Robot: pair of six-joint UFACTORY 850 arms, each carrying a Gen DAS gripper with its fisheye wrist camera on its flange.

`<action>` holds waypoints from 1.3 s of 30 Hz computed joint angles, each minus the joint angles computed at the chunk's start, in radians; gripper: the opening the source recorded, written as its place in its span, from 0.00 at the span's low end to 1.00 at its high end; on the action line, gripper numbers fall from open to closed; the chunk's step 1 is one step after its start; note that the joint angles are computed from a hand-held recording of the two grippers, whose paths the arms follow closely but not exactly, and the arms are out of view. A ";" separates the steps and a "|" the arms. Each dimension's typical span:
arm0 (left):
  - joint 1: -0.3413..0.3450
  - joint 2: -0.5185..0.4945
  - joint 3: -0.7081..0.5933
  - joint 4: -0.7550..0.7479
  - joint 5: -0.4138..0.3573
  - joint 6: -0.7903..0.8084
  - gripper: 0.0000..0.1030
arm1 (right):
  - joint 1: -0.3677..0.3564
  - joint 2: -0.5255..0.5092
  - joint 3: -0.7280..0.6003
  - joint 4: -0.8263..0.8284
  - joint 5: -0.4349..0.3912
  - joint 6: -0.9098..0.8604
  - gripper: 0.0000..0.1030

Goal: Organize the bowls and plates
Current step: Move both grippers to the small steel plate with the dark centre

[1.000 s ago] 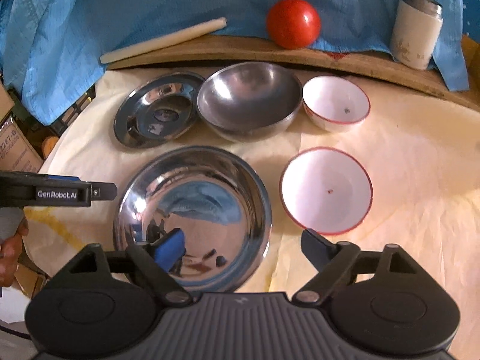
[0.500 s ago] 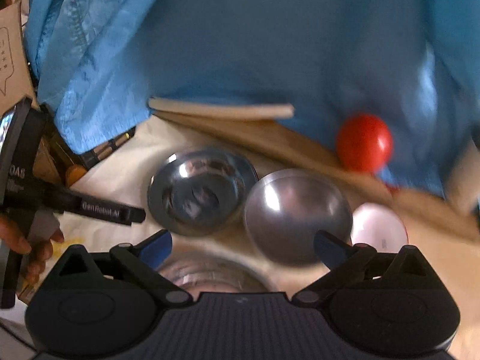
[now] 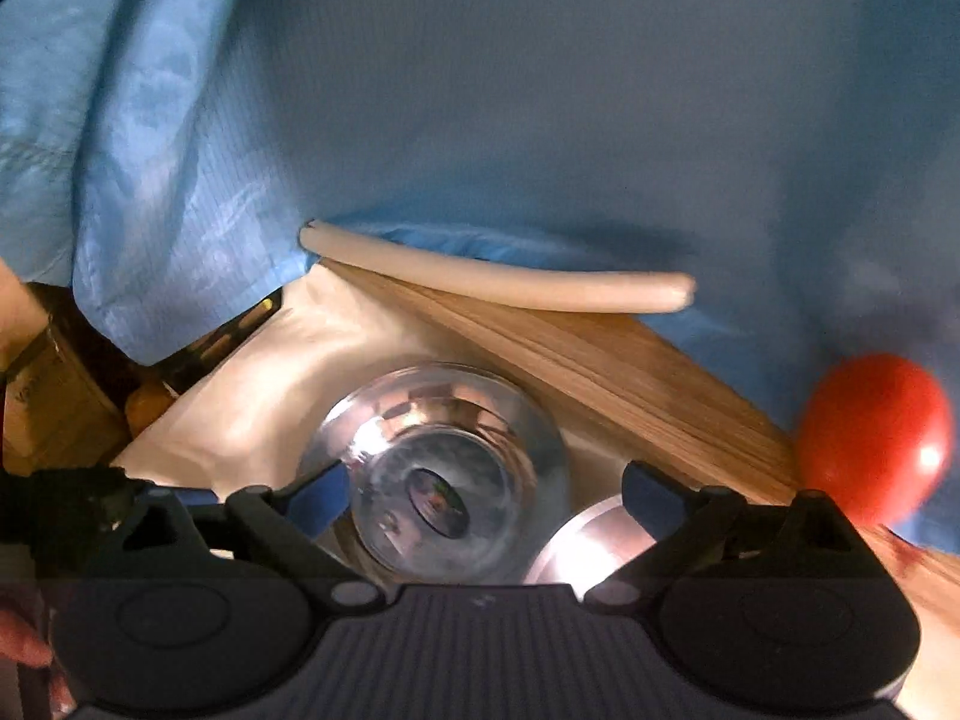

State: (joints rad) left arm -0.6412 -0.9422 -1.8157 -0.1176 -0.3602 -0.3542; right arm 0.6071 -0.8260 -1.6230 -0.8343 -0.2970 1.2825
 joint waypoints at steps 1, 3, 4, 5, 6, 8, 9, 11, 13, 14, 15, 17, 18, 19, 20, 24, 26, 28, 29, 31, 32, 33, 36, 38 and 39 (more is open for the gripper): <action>0.000 -0.002 -0.002 -0.003 -0.001 -0.002 0.96 | -0.008 -0.020 -0.028 0.082 0.006 -0.094 0.95; 0.001 -0.006 -0.007 -0.007 -0.003 -0.005 0.96 | -0.016 -0.065 -0.094 0.238 -0.019 -0.265 0.93; 0.003 -0.009 -0.011 -0.009 -0.005 -0.006 0.96 | -0.017 -0.078 -0.114 0.275 -0.035 -0.308 0.93; 0.004 -0.011 -0.013 -0.015 -0.005 -0.003 0.96 | -0.017 -0.091 -0.132 0.297 -0.050 -0.338 0.93; 0.006 -0.011 -0.013 -0.027 -0.003 0.007 0.96 | -0.016 -0.101 -0.145 0.302 -0.065 -0.350 0.93; 0.008 -0.013 -0.013 -0.050 0.004 0.021 0.95 | -0.014 -0.120 -0.171 0.314 -0.088 -0.372 0.93; 0.010 -0.015 -0.015 -0.057 0.007 0.025 0.94 | -0.015 -0.129 -0.183 0.324 -0.093 -0.382 0.93; 0.011 -0.019 -0.018 -0.070 0.010 0.033 0.91 | -0.017 -0.147 -0.207 0.341 -0.106 -0.399 0.91; 0.011 -0.019 -0.015 -0.090 0.021 0.049 0.86 | -0.016 -0.170 -0.239 0.342 -0.135 -0.403 0.88; 0.010 -0.020 -0.015 -0.102 0.025 0.060 0.83 | -0.014 -0.181 -0.255 0.336 -0.154 -0.401 0.84; 0.010 -0.021 -0.014 -0.113 0.030 0.071 0.80 | -0.011 -0.188 -0.263 0.330 -0.164 -0.397 0.82; 0.009 -0.021 -0.013 -0.132 0.041 0.085 0.72 | -0.010 -0.203 -0.283 0.334 -0.176 -0.400 0.79; 0.010 -0.022 -0.013 -0.153 0.046 0.103 0.66 | -0.009 -0.211 -0.292 0.337 -0.179 -0.402 0.79; 0.010 -0.024 -0.014 -0.176 0.048 0.121 0.62 | -0.009 -0.216 -0.297 0.339 -0.182 -0.403 0.78; 0.011 -0.026 -0.017 -0.189 0.048 0.130 0.51 | -0.009 -0.221 -0.302 0.338 -0.189 -0.402 0.76; 0.014 -0.033 -0.024 -0.204 0.044 0.121 0.35 | -0.005 -0.243 -0.331 0.321 -0.220 -0.382 0.74; 0.016 -0.031 -0.020 -0.237 0.048 0.146 0.29 | -0.001 -0.258 -0.351 0.302 -0.240 -0.367 0.71; 0.017 -0.031 -0.019 -0.267 0.048 0.180 0.26 | 0.001 -0.272 -0.367 0.284 -0.265 -0.361 0.67; 0.018 -0.031 -0.017 -0.286 0.050 0.199 0.23 | 0.002 -0.279 -0.374 0.286 -0.273 -0.363 0.65; 0.019 -0.031 -0.017 -0.317 0.052 0.231 0.19 | 0.001 -0.296 -0.394 0.302 -0.284 -0.376 0.63; 0.019 -0.031 -0.017 -0.325 0.053 0.240 0.17 | 0.001 -0.298 -0.394 0.299 -0.288 -0.372 0.62; 0.017 -0.031 -0.016 -0.315 0.055 0.229 0.17 | 0.002 -0.297 -0.388 0.290 -0.287 -0.365 0.61; 0.016 -0.029 -0.012 -0.327 0.059 0.229 0.17 | 0.002 -0.290 -0.372 0.267 -0.283 -0.339 0.55; 0.016 -0.026 -0.008 -0.319 0.061 0.218 0.17 | 0.001 -0.282 -0.362 0.255 -0.283 -0.321 0.45; 0.017 -0.021 -0.001 -0.320 0.064 0.219 0.17 | 0.002 -0.279 -0.358 0.249 -0.285 -0.313 0.42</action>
